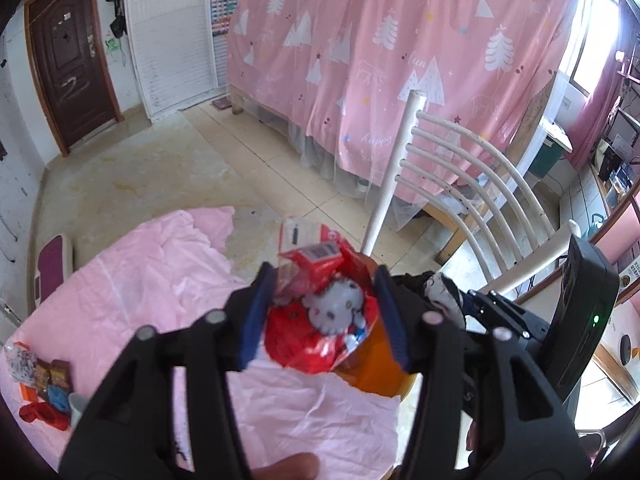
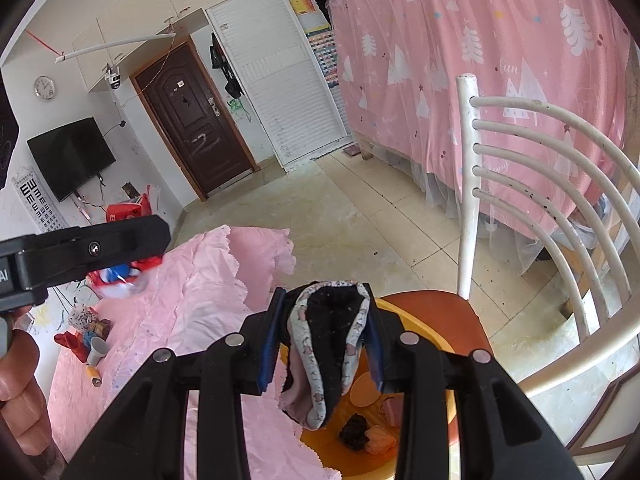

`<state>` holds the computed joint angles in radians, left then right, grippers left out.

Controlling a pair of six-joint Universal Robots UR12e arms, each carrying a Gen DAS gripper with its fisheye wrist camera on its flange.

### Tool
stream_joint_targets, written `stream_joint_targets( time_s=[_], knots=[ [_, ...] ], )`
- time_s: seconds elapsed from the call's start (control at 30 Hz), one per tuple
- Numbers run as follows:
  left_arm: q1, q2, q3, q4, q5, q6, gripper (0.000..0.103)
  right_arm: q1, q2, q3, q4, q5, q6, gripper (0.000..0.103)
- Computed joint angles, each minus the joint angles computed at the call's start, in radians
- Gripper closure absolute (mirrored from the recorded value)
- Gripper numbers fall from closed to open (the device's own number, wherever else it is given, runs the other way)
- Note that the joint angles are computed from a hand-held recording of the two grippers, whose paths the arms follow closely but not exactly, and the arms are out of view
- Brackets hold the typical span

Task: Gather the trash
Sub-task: 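Open both grippers to drop the wrapper and cloth into the bin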

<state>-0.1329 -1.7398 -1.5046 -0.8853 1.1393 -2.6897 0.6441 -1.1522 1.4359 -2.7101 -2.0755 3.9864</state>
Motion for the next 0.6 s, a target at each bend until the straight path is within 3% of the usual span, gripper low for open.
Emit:
stream_joint_targets(
  time_s=[0.2,0.37,0.6],
  knots=[
    [0.003,-0.004,0.005,-0.018,0.007,-0.005,0.051,-0.001,0.005,-0.006,0.015,0.007,0.002,0.073],
    [0.019,0.002,0.005,-0.021,-0.002,-0.015,0.051,0.005,0.013,-0.023,0.029,-0.017,0.003,0.043],
    [0.052,0.020,-0.008,-0.006,-0.027,-0.026,0.051,0.018,0.036,-0.076,0.055,-0.021,-0.028,0.043]
  ],
)
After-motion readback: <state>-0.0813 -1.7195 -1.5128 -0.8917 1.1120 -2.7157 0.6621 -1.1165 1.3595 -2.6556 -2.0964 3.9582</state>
